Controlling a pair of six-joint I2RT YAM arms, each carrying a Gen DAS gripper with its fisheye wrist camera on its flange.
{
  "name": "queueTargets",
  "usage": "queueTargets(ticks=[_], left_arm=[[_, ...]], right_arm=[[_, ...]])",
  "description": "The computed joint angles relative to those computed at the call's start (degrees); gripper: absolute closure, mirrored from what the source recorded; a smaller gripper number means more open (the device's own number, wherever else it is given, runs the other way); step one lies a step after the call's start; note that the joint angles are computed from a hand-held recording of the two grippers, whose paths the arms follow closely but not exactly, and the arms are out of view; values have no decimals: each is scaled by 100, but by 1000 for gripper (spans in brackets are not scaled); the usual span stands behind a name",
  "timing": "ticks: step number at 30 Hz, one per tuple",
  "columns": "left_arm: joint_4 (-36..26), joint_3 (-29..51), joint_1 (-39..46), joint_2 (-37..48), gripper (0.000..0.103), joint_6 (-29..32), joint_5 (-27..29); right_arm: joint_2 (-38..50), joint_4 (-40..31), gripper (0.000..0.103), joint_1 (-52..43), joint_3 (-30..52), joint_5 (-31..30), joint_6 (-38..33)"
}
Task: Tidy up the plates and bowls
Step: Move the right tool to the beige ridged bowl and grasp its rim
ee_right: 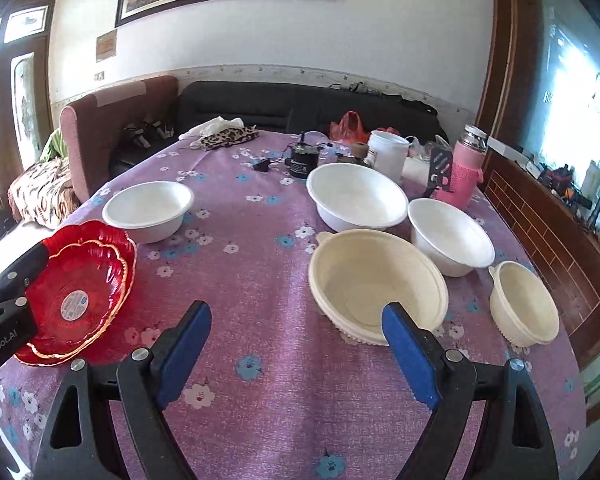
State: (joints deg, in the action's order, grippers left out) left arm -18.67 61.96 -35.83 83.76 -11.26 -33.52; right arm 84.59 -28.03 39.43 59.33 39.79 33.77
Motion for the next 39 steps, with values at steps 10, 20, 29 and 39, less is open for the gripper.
queueTargets(ticks=[10, 20, 29, 39], left_arm=[[-584, 1274, 179, 921, 12, -361, 1657], [-973, 2225, 31, 1896, 12, -536, 2599], [-1373, 3603, -114, 3245, 12, -1075, 3529], [-2706, 6397, -266, 5229, 48, -1097, 3813]], right_arm=[[-1340, 1375, 13, -2099, -1239, -1166, -1054], [-613, 2586, 22, -3615, -1546, -2619, -956], [-244, 2395, 37, -3987, -1502, -3468, -675], [72, 2213, 45, -4053, -1352, -3721, -641]])
